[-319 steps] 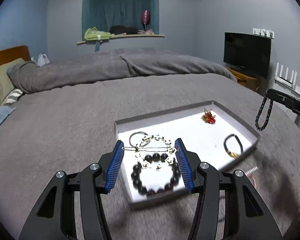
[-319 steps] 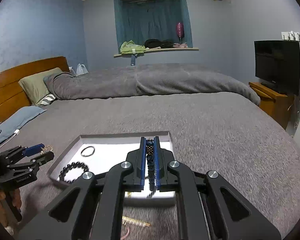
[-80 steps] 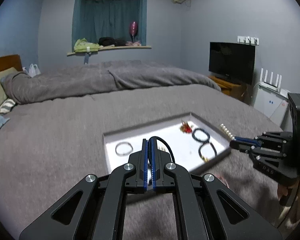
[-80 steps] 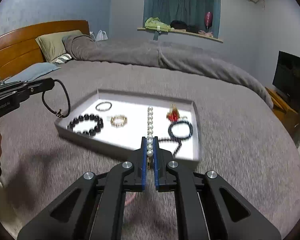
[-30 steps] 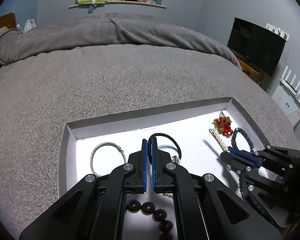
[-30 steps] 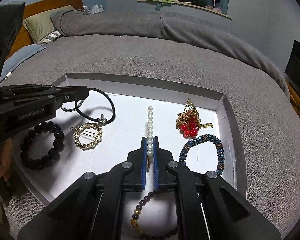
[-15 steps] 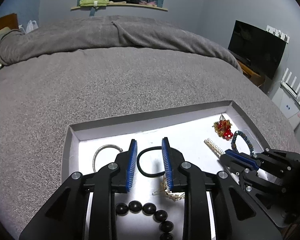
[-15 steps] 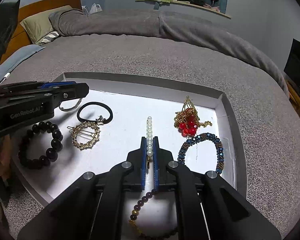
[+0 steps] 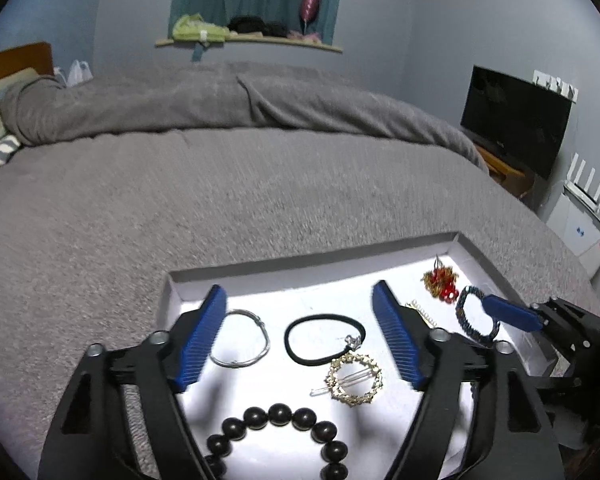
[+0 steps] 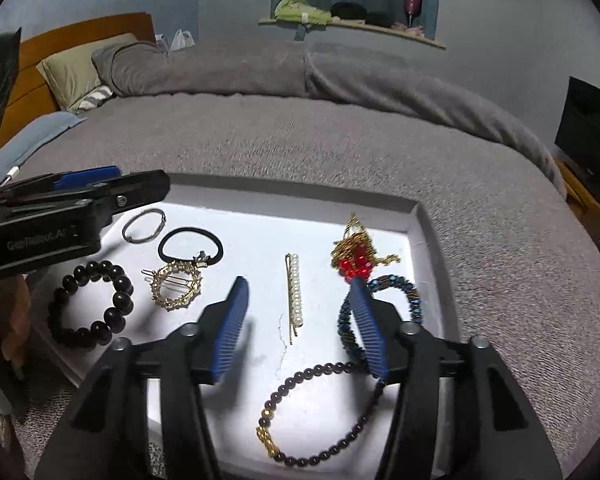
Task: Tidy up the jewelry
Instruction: 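Withdraw both grippers toward the pink cord bracelet and silver hoop bangle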
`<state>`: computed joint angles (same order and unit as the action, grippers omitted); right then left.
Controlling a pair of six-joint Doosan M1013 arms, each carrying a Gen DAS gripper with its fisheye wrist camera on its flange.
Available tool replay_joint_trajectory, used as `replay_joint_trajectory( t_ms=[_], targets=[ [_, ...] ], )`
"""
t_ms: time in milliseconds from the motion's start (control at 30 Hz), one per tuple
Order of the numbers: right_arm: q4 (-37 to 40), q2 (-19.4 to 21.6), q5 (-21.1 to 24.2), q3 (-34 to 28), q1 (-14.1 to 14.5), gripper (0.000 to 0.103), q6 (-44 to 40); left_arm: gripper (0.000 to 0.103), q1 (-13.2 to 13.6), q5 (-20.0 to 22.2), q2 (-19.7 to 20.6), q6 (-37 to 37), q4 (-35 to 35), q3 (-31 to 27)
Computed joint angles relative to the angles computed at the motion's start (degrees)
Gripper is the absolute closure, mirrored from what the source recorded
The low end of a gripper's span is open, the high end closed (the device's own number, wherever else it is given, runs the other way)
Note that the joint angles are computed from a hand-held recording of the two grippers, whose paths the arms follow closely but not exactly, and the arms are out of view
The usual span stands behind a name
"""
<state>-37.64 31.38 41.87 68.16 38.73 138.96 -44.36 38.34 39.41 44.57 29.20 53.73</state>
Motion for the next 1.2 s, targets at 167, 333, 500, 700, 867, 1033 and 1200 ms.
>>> replay_joint_trajectory(
  t_ms=[167,333,500,700,867,1033,1200],
  targets=[
    [-4.64,-1.71,-0.4,2.06,0.77,0.02,4.85,0.015,-0.34,-2.04,-2.34,-6.76,5.52,3.59],
    [-9.18,-3.32,-0.69,4.25,1.49,0.006,10.23,0.011,-1.08,-0.66,-3.77,-11.09,10.58,5.57],
    [-13.19,-4.83,-1.13,6.68,2.14,0.006,16.6,0.01,-2.02,0.08,-5.46,-13.89,14.95,8.26],
    [-18.96,-6.92,-1.64,10.33,3.21,0.006,24.96,0.01,-2.75,-1.59,-8.23,-16.31,16.8,12.91],
    [-21.69,-8.32,-0.8,13.0,4.45,0.006,27.87,0.01,-3.63,-2.71,-10.41,-18.9,19.89,16.38],
    [-25.13,-9.56,0.26,15.42,5.8,0.006,31.0,0.009,-4.43,-3.72,-12.0,-20.83,21.97,19.2],
    [-27.27,-10.6,0.96,17.52,6.96,0.006,33.75,0.009,-5.17,-3.81,-13.12,-21.84,23.34,21.53]
  ],
)
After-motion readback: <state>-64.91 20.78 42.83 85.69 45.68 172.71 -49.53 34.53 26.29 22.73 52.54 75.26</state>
